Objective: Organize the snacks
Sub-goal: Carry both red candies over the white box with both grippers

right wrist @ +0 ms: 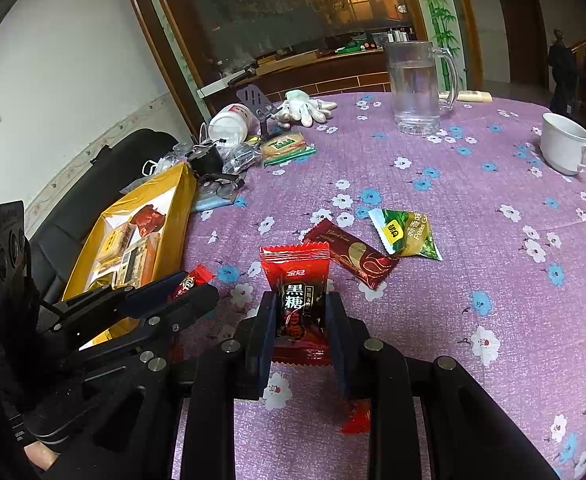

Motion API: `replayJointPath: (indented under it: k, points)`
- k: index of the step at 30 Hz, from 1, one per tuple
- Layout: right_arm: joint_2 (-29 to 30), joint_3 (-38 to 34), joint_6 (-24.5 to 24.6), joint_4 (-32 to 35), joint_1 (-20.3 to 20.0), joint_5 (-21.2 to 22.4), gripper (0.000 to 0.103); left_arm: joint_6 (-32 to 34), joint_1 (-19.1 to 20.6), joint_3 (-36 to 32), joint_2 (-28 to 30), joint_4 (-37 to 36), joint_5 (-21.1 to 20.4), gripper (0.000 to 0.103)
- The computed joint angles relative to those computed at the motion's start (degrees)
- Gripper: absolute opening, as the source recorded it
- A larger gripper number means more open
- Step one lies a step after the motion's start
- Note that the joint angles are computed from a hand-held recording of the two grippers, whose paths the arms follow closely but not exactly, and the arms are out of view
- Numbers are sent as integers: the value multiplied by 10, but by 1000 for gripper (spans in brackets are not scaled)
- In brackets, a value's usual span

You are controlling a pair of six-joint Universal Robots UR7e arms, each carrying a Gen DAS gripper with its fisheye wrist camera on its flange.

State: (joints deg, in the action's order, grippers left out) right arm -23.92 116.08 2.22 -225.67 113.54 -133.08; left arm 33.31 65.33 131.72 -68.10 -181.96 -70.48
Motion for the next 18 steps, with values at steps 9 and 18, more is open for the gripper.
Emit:
replayJointPath:
  k: [9,18]
  points:
    - [2,-1,-6,-11,1,3,25,-5,2,1,-7,-2,-11,23]
    - [6,-3,-11,-30,2,2,25,-26,15,-9,-24,19,-41,23]
